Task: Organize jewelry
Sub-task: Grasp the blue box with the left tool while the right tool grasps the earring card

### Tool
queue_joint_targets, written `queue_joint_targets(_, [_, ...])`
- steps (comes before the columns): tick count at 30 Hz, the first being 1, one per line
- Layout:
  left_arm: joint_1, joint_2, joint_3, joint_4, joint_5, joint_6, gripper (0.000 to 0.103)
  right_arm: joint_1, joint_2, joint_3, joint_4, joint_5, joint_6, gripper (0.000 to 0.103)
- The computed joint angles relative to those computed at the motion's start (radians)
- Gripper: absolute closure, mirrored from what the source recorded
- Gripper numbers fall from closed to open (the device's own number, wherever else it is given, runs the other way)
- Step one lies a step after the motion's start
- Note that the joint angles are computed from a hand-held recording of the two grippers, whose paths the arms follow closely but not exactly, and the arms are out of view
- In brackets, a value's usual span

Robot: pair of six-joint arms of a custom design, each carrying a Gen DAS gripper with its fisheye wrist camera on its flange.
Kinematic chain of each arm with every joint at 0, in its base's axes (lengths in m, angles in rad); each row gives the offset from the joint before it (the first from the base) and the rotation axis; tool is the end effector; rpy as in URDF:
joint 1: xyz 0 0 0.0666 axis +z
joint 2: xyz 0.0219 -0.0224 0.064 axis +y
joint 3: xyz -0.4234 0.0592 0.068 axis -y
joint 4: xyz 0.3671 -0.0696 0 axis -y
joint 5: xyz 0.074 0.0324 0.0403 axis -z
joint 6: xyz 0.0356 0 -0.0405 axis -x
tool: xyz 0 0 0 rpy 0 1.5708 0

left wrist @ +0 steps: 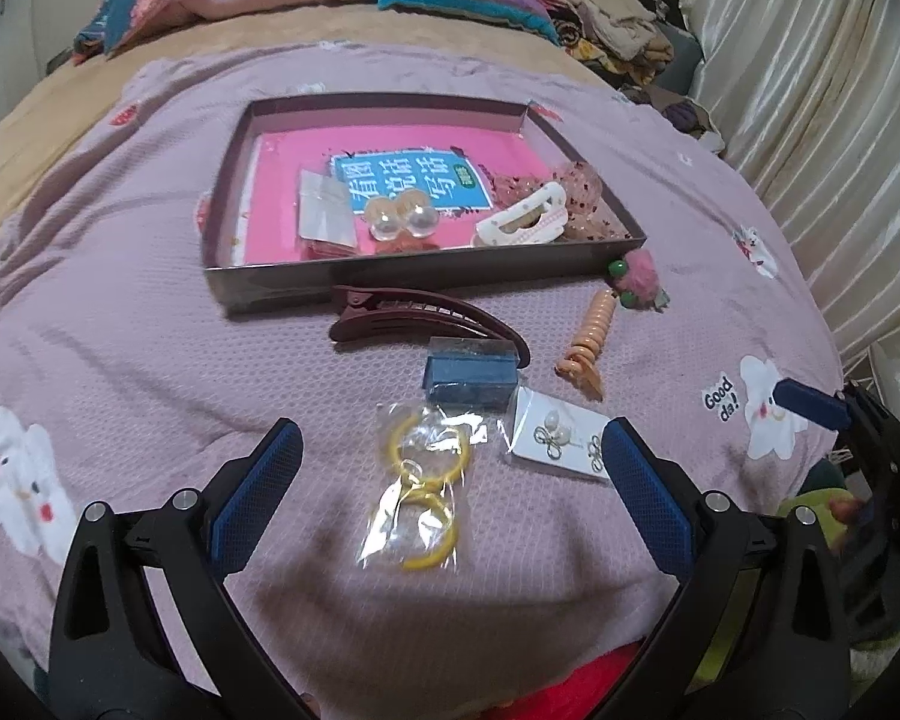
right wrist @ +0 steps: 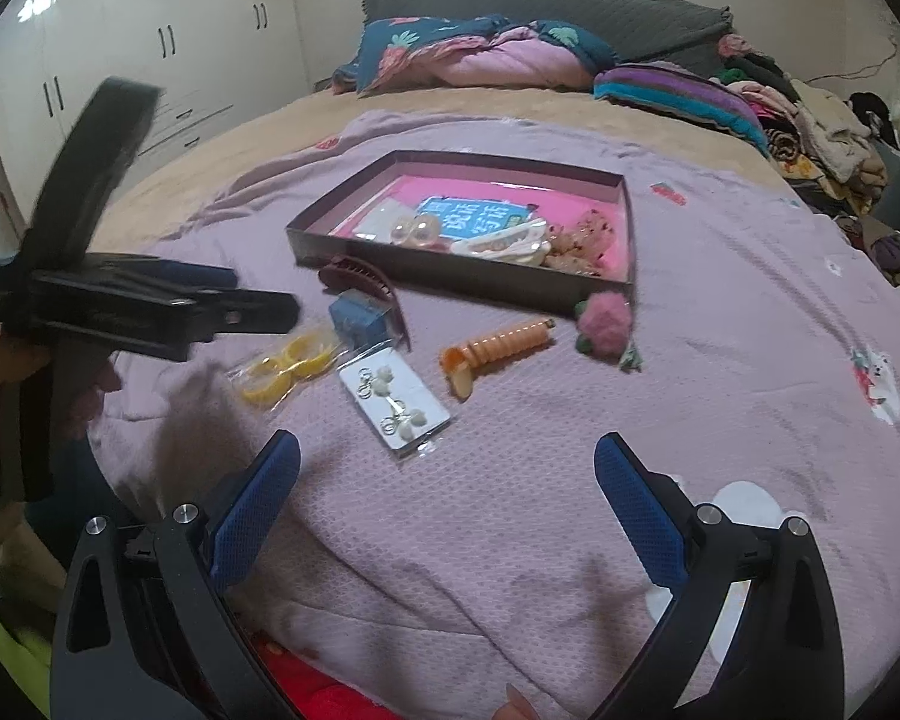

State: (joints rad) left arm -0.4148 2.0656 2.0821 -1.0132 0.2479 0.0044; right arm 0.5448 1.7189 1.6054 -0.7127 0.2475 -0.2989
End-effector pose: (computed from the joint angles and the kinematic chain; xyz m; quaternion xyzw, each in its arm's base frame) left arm 0.6448 -0.2939 0.3858 0.2282 0.9246 -0.1744 0.2501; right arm 0.5091 0.2978 0.4178 -0.0688 0.9229 0.0429 0.3764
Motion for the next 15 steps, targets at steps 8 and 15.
queue_joint_targets(8, [-0.004, 0.096, 0.134, -0.084, 0.042, 0.011, 0.029, -0.004, 0.039, 0.018, -0.006, -0.024, 0.001, 0.005])
queue_joint_targets(15, [-0.004, 0.181, 0.262, -0.165, 0.081, 0.026, 0.045, -0.009, 0.080, 0.040, -0.013, -0.062, 0.006, 0.005])
